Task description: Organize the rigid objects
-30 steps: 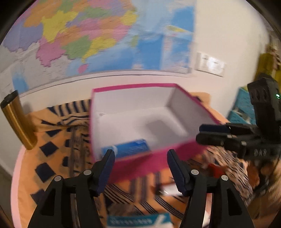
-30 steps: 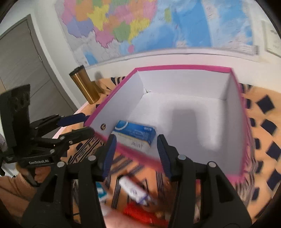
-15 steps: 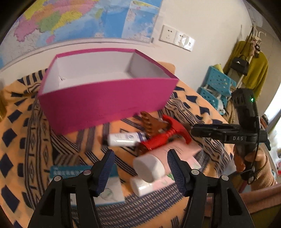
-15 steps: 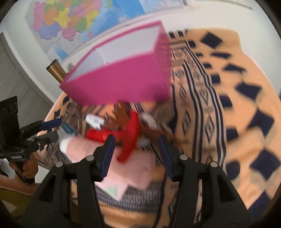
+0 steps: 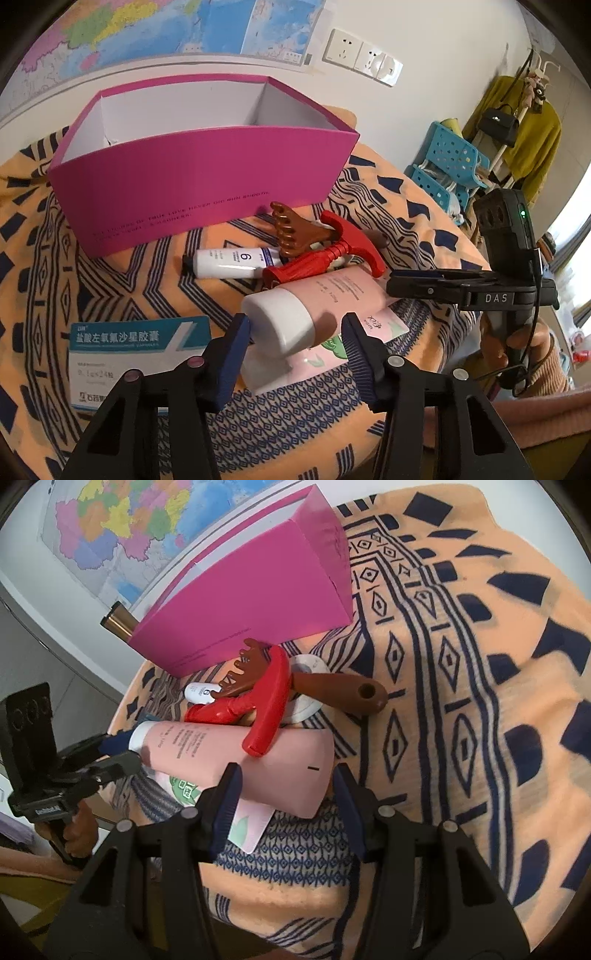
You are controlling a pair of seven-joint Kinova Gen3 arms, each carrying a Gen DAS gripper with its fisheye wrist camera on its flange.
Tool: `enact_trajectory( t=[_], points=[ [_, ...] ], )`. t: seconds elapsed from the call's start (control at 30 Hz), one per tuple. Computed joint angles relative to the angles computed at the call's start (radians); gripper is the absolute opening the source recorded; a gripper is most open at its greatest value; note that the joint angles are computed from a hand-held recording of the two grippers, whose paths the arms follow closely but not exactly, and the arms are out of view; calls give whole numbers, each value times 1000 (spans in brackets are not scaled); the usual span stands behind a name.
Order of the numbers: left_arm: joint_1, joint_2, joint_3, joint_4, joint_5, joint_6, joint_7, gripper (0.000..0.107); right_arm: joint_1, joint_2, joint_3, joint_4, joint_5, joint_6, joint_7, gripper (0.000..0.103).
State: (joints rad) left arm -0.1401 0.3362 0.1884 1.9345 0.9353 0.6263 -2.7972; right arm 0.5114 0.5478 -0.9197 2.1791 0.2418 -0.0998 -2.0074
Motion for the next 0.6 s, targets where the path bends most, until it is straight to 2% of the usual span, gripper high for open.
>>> enact_trajectory(
  t=[0.27, 0.37, 0.47, 0.6],
  points=[
    [14, -17, -3, 13, -13, -35, 24, 52, 62, 38, -62, 27, 46, -47, -36, 57],
    [10, -24, -3, 21, -12, -46, 27, 52, 73, 27, -69, 55, 76, -95, -69, 57],
    [-5, -33, -1, 32, 7, -43, 5, 52, 62, -4, -61, 75, 102, -126, -106, 57],
    [-19, -56, -8, 53, 41, -37, -35, 52, 3, -66, -16, 78, 124, -127, -145, 57]
  ],
)
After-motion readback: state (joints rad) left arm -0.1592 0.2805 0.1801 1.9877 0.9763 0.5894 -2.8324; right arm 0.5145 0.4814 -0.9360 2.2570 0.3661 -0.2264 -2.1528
